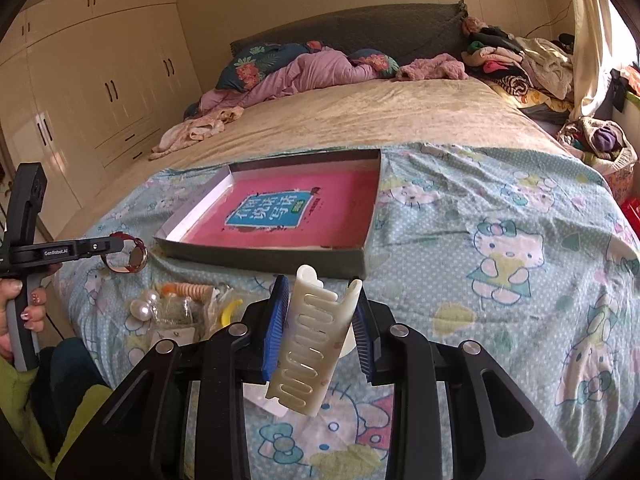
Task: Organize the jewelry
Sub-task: 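Carry the watch and claw clip into the pink tray and open both tools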
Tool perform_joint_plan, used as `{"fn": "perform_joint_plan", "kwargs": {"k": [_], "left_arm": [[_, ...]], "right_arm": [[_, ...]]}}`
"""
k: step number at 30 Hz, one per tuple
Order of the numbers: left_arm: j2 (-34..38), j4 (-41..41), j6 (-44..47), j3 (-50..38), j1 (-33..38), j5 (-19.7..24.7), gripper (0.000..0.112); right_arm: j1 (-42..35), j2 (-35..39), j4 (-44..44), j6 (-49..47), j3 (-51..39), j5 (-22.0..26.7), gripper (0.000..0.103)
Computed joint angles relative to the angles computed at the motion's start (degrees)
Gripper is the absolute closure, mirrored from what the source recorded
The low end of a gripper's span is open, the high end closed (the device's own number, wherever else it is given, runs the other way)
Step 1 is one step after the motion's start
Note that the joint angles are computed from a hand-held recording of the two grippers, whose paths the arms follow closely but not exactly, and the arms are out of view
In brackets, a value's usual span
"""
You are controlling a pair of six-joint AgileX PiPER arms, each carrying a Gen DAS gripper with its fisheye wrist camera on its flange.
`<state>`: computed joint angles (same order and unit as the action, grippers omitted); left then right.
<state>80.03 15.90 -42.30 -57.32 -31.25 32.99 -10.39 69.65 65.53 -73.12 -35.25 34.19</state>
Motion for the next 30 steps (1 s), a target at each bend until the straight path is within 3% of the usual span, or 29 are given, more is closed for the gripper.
{"fn": "perform_joint_plan", "kwargs": {"k": [15,30], "left_arm": [[12.3,-1.1,4.5,-13.1,3.7,0.7,0.104],[21.7,1.4,3.7,-16.2,4.3,-2.3,0.103]], "right_arm": [[9.6,13.7,2.4,1.0,-14.3,-5.7,0.074],[13.4,28.8,-8.2,12.9,-26.2,-10.7,0.074]]}}
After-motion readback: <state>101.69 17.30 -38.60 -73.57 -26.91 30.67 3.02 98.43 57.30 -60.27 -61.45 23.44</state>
